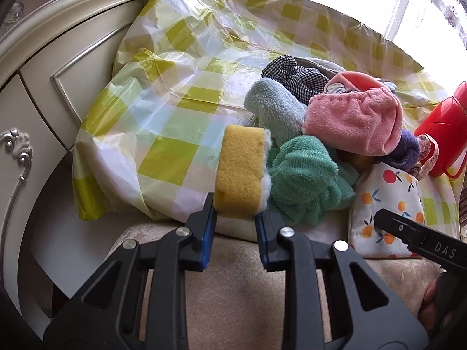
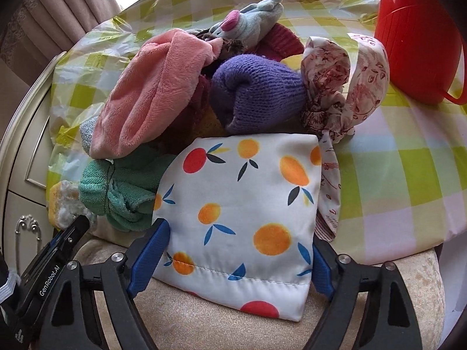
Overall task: Organize soft objects
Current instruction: 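Grasp the yellow sponge with the left gripper while the right gripper grasps the orange-print pouch, then carry the sponge and pouch into the white box and open both grippers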
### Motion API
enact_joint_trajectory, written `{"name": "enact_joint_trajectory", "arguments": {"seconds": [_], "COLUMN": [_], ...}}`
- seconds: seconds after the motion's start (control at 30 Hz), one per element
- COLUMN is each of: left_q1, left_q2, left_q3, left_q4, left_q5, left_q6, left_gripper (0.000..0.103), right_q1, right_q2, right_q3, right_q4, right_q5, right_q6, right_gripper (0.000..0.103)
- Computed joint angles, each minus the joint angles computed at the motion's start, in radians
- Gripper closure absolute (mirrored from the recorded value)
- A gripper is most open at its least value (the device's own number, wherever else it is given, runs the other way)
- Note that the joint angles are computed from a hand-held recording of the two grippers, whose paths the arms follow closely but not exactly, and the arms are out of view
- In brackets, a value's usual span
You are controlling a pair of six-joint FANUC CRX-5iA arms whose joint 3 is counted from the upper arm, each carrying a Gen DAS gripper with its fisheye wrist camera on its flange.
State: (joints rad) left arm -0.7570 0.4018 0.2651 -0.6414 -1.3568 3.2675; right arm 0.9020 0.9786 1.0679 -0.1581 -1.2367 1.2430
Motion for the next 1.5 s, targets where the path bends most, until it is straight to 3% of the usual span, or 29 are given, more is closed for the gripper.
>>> {"name": "enact_joint_trajectory", "arguments": {"seconds": [0.17,0.43,0.8,1.03,1.3,1.5], "left_q1": [-0.027,-0.06,-0.093,-0.11,-0.122,-0.119], "left_q2": [0.0,0.038,0.105,0.165,0.243,0.279], "left_q3": [0.017,0.09,0.216,0.327,0.467,0.531], "left_q4": [-0.041,-0.068,-0.086,-0.095,-0.088,-0.046], "left_q5": [-0.018,-0.066,-0.126,-0.126,-0.095,0.013], "left_q6": [0.016,-0.02,-0.104,-0.191,-0.305,-0.386], "left_gripper": [0.075,0.076,0.077,0.077,0.077,0.077], "right_q1": [0.002,-0.001,-0.021,-0.054,-0.103,-0.141], "right_q2": [-0.051,-0.194,-0.345,-0.43,-0.514,-0.586], "right_q3": [-0.094,-0.312,-0.517,-0.63,-0.748,-0.863], "right_q4": [0.002,-0.002,0.036,0.05,0.1,0.208], "right_q5": [0.073,0.214,0.387,0.444,0.483,0.525], "right_q6": [0.009,0.055,0.054,0.032,-0.025,-0.129], "right_gripper": [0.055,0.075,0.077,0.077,0.077,0.077]}}
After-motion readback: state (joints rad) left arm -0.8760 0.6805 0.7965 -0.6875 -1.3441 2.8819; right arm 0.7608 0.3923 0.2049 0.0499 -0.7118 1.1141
